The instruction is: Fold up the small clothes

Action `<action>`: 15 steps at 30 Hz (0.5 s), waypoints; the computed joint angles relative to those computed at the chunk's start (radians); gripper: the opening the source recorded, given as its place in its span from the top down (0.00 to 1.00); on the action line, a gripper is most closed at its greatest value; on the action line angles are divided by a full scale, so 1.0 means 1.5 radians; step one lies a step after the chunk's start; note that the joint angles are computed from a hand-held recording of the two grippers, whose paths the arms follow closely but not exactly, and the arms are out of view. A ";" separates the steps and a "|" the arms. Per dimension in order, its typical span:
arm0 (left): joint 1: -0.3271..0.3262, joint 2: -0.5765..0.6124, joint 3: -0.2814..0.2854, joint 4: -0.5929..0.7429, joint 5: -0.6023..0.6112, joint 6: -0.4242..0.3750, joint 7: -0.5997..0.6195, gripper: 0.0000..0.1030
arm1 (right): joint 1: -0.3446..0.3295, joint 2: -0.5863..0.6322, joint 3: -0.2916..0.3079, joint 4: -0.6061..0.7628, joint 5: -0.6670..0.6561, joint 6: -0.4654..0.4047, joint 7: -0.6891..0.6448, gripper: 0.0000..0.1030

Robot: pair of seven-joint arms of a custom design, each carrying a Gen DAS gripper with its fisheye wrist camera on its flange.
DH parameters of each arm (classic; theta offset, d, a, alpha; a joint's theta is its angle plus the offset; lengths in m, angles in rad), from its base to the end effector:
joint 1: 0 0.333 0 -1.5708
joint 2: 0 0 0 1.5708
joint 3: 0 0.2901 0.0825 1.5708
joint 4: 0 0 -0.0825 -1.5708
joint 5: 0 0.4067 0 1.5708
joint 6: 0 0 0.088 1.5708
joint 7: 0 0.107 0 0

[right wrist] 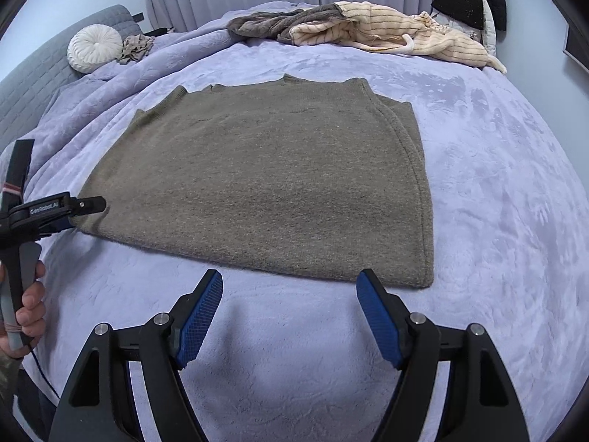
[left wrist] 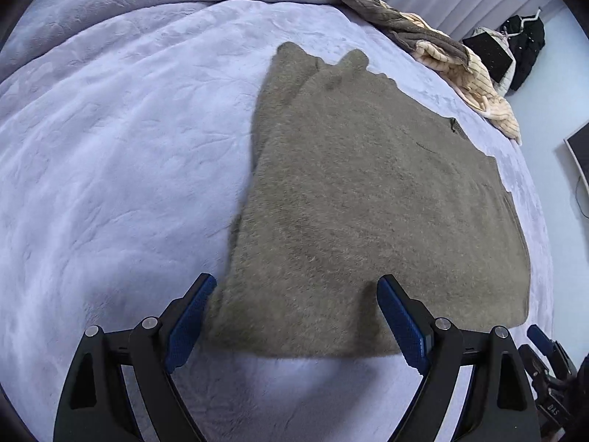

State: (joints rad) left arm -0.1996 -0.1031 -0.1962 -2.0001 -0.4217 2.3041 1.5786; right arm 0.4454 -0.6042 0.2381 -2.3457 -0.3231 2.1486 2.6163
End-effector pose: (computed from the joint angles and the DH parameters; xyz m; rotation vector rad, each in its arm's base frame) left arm 0.5381 -0.2373 0.5148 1.8971 -2.2892 0.7992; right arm 0.3452 0.2807 0.5633 -1.6414 2.1160 -0.5660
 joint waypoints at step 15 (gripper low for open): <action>0.047 0.002 0.058 -0.036 -0.405 -0.048 0.231 0.14 | 0.009 0.118 0.001 0.109 -0.008 -0.022 -0.049 0.24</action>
